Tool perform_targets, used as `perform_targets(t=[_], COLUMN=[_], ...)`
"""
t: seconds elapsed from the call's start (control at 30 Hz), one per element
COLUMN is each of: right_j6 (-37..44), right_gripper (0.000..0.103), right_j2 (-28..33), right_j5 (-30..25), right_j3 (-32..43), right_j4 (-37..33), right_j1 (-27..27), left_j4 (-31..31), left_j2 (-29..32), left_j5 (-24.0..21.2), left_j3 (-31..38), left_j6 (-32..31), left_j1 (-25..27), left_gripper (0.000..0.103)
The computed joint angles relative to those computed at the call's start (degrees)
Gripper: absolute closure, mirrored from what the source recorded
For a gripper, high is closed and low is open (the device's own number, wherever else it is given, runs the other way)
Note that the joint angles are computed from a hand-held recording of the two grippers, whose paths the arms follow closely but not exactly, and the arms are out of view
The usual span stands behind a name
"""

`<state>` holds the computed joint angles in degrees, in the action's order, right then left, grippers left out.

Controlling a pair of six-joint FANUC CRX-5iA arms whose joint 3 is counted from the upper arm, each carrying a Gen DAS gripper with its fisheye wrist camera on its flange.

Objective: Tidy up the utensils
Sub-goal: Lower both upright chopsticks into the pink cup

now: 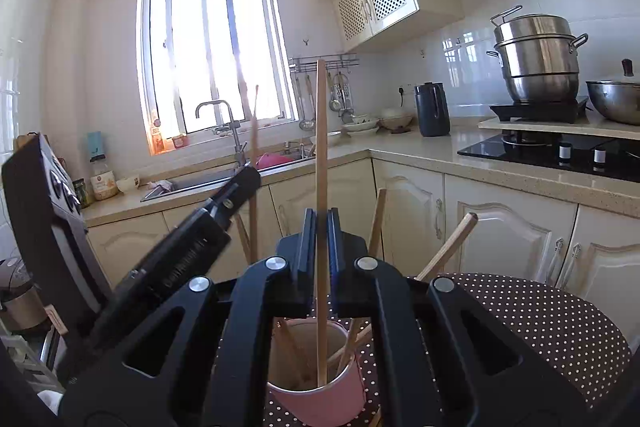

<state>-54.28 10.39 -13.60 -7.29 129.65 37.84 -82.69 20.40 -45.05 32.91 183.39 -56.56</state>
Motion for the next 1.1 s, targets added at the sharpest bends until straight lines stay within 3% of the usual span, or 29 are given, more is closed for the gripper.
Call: perform_targets(t=[0.33,0.53,0.93,1.1], right_j6=[-8.6,-10.4,-7.6,-2.6], right_gripper=[0.097,0.097,0.097,0.097], right_j2=[0.6,0.7,0.3,-0.1], right_j5=[2.4,2.6,2.4,1.1], right_j3=[1.2,1.2,-0.1,-1.8], right_j4=[8.7,10.3,7.1,1.7], right_j1=[-2.2,-2.6,-1.4,0.5], left_j4=[-2.3,-3.7,1.0,4.5], left_j2=[1.7,2.0,0.8,-0.4], left_j5=[-1.8,-2.5,-1.0,-0.4], left_j3=[1.0,0.6,-1.5,-3.0], left_j6=[0.1,1.2,-1.8,-4.9], left_j1=[-0.2,-0.7,-0.1,0.2], left_gripper=[0.097,0.097,0.097,0.097])
